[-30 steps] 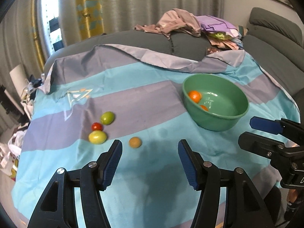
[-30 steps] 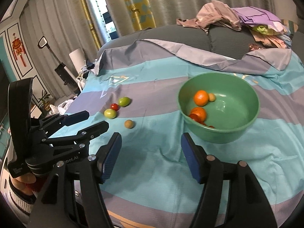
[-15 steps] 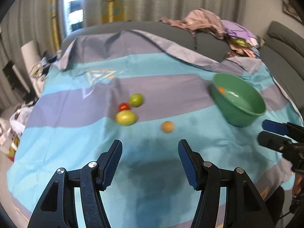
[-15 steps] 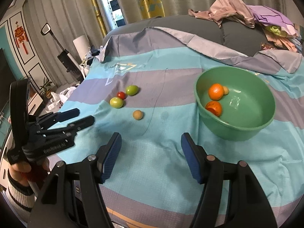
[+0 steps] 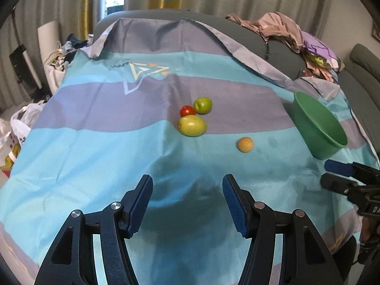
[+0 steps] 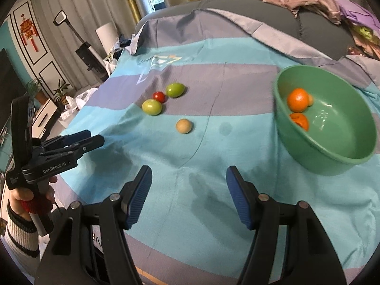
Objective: Organize fruits
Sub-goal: 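Withdraw both open tools from the green bowl, then grasp the yellow-green fruit with the left tool while the right grasps the tan fruit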
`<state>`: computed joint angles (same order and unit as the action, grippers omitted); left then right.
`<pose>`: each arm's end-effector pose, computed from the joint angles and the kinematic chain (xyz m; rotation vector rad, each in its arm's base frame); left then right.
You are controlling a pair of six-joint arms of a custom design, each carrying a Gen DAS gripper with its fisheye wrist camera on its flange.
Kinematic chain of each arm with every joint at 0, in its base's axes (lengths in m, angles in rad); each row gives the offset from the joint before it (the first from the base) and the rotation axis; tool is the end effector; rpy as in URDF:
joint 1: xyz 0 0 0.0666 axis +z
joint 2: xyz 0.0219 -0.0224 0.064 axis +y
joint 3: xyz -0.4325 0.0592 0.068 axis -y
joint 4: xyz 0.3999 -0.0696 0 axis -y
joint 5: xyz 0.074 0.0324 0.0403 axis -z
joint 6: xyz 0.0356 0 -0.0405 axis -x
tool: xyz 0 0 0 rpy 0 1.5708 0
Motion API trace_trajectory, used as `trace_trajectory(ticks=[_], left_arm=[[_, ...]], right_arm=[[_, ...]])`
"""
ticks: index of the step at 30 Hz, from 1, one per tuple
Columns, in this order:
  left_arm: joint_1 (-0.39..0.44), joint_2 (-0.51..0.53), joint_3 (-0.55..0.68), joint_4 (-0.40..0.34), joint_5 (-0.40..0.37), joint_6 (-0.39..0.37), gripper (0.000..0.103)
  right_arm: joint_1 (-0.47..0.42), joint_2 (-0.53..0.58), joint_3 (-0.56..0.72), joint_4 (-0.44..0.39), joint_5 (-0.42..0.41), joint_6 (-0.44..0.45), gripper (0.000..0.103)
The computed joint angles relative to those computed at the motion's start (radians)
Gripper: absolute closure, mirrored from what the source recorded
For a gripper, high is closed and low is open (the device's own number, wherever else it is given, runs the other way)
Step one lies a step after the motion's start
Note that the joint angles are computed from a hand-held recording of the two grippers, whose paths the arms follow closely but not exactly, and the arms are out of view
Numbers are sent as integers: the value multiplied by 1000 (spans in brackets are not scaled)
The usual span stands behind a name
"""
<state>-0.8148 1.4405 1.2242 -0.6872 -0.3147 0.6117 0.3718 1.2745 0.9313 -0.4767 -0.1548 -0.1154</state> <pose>0.3441 -0.3495 0.3976 0.1133 2.4282 -0.2592 0.3816 0.1543 0.3496 -0.3823 2.3880 0.4117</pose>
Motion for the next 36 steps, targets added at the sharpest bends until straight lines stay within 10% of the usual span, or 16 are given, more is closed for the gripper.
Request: trace_trajectory(ticks=[17, 29, 36], left_arm=[[84, 100, 76, 79, 138, -162, 42], [120, 179, 151, 52, 190, -241, 42], [126, 234, 208, 0, 175, -256, 42]], right_arm=[[29, 245, 182, -7, -6, 80, 41], [41, 349, 278, -73, 21, 129, 74], [19, 337, 261, -47, -12, 117, 75]])
